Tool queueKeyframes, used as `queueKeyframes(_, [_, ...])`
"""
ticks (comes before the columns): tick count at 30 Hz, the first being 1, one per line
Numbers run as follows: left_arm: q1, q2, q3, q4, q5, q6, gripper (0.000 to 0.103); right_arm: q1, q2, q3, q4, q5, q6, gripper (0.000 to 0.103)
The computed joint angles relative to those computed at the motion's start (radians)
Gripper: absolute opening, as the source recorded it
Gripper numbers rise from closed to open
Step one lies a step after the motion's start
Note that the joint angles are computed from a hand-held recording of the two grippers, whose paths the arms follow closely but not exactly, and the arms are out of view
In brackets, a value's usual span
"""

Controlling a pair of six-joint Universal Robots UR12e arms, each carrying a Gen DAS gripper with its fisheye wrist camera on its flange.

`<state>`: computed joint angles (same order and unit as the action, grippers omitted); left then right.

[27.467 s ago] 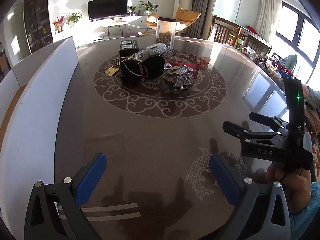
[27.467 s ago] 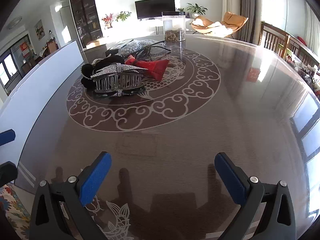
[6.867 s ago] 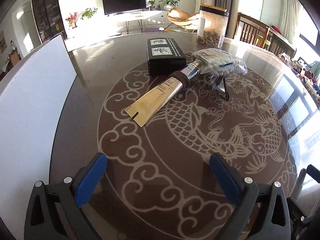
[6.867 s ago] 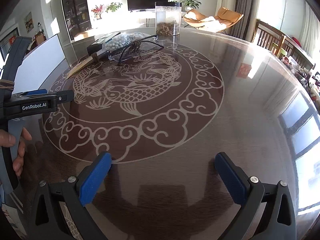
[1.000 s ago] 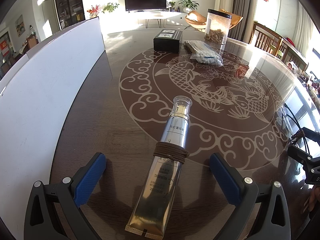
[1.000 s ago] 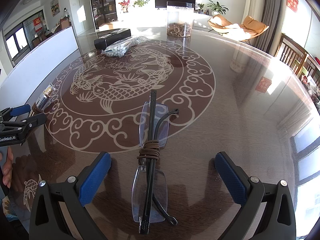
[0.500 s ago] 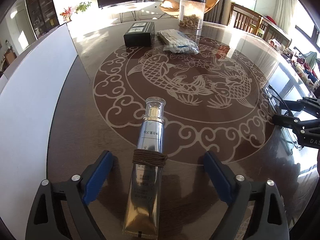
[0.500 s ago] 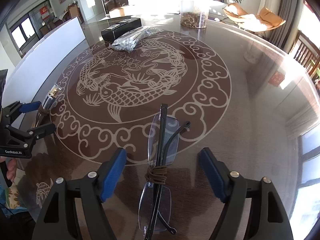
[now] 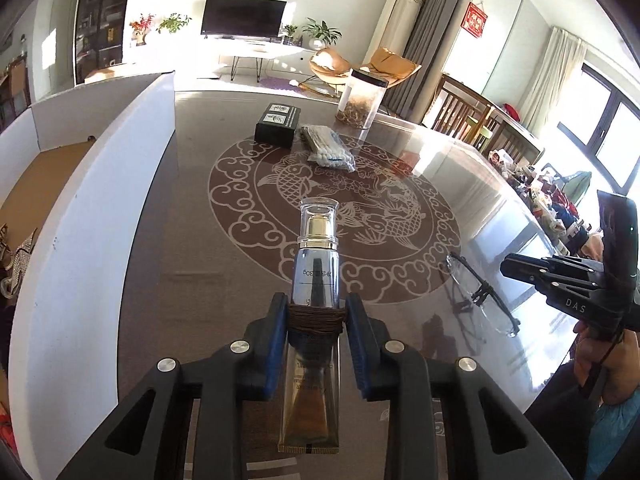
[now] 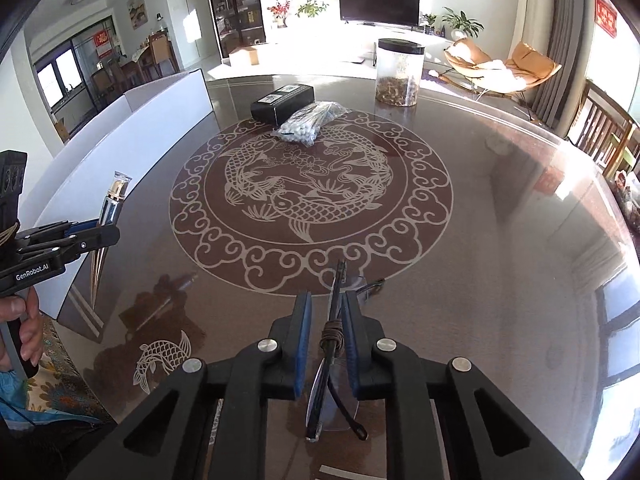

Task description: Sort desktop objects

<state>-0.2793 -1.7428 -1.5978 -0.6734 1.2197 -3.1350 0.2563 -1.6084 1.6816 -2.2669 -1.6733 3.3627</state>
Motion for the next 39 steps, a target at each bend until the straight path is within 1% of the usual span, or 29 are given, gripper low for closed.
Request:
queueKeyframes(2, [0.007, 0.019, -0.014, 0.032, -0.001, -0.003, 0.029, 0.001, -0.005, -0.001, -0.024, 0.01, 0.011, 0.013])
queueKeyframes(4, [0.013, 0.032, -0.022, 0.045, 0.0, 0.009, 0.029, 0.004, -0.003, -0.01, -0.021, 0.013, 0.005, 0.013])
queueKeyframes(6, [0.018, 0.04, -0.026, 0.045, 0.0, 0.019, 0.029, 0.014, 0.005, -0.022, 0.0, -0.041, -0.007, 0.017])
queueKeyframes(7, [0.021, 0.044, -0.03, 0.045, -0.004, 0.02, 0.029, 0.013, 0.007, -0.024, 0.016, -0.056, -0.011, 0.032])
queueKeyframes(8, [0.024, 0.048, -0.036, 0.045, -0.01, 0.019, 0.029, 0.007, 0.01, -0.028, 0.045, -0.053, -0.012, 0.057])
queueKeyframes(9, [0.025, 0.051, -0.04, 0.046, -0.013, 0.019, 0.029, 0.003, 0.012, -0.028, 0.067, -0.053, -0.009, 0.066])
queueKeyframes(10, [0.024, 0.052, -0.043, 0.046, -0.012, 0.019, 0.029, -0.004, 0.011, -0.021, 0.077, -0.042, -0.006, 0.068])
queueKeyframes(11, [0.023, 0.054, -0.046, 0.047, -0.011, 0.021, 0.029, -0.011, 0.011, -0.015, 0.088, -0.021, -0.001, 0.068])
queueKeyframes(13, [0.021, 0.055, -0.051, 0.046, -0.016, 0.021, 0.029, -0.016, 0.019, -0.008, 0.113, 0.003, 0.007, 0.067])
queueKeyframes(15, [0.02, 0.053, -0.049, 0.035, -0.021, 0.025, 0.029, -0.014, 0.031, -0.001, 0.115, -0.001, 0.01, 0.061])
queueKeyframes(16, [0.02, 0.054, -0.05, 0.03, -0.024, 0.027, 0.029, -0.015, 0.037, 0.002, 0.117, 0.001, 0.015, 0.043])
queueKeyframes(17, [0.022, 0.056, -0.051, 0.031, -0.026, 0.028, 0.029, -0.016, 0.042, 0.001, 0.128, 0.002, 0.023, 0.016])
queueKeyframes(18, [0.023, 0.061, -0.055, 0.035, -0.026, 0.03, 0.029, -0.015, 0.043, 0.004, 0.123, -0.005, 0.029, 0.012])
queueKeyframes(21, [0.036, 0.077, -0.065, 0.057, -0.037, 0.019, 0.029, -0.012, 0.032, 0.003, 0.115, -0.002, 0.031, 0.011])
queueKeyframes(24, [0.061, 0.092, -0.072, 0.082, -0.082, -0.017, 0.029, -0.003, 0.016, -0.007, 0.083, -0.008, 0.036, 0.011])
queueKeyframes(27, [0.098, 0.116, -0.079, 0.119, -0.126, -0.052, 0.029, 0.012, 0.016, -0.044, 0.03, 0.017, 0.043, 0.011])
queueKeyframes(30, [0.148, 0.143, -0.085, 0.151, -0.135, -0.079, 0.029, 0.039, 0.045, -0.109, -0.04, 0.067, 0.035, 0.011])
queueKeyframes(33, [0.207, 0.162, -0.085, 0.141, -0.105, -0.094, 0.029, 0.076, 0.105, -0.194, -0.106, 0.16, 0.021, 0.011])
queueKeyframes(36, [0.25, 0.167, -0.072, 0.103, -0.007, -0.068, 0.029, 0.121, 0.19, -0.299, -0.146, 0.263, -0.004, 0.012])
queueKeyframes(38, [0.281, 0.164, -0.065, 0.075, 0.033, -0.056, 0.029, 0.152, 0.253, -0.373, -0.159, 0.334, -0.018, 0.012])
queueKeyframes(39, [0.291, 0.16, -0.057, 0.052, 0.06, -0.046, 0.029, 0.168, 0.284, -0.409, -0.159, 0.357, -0.029, 0.012])
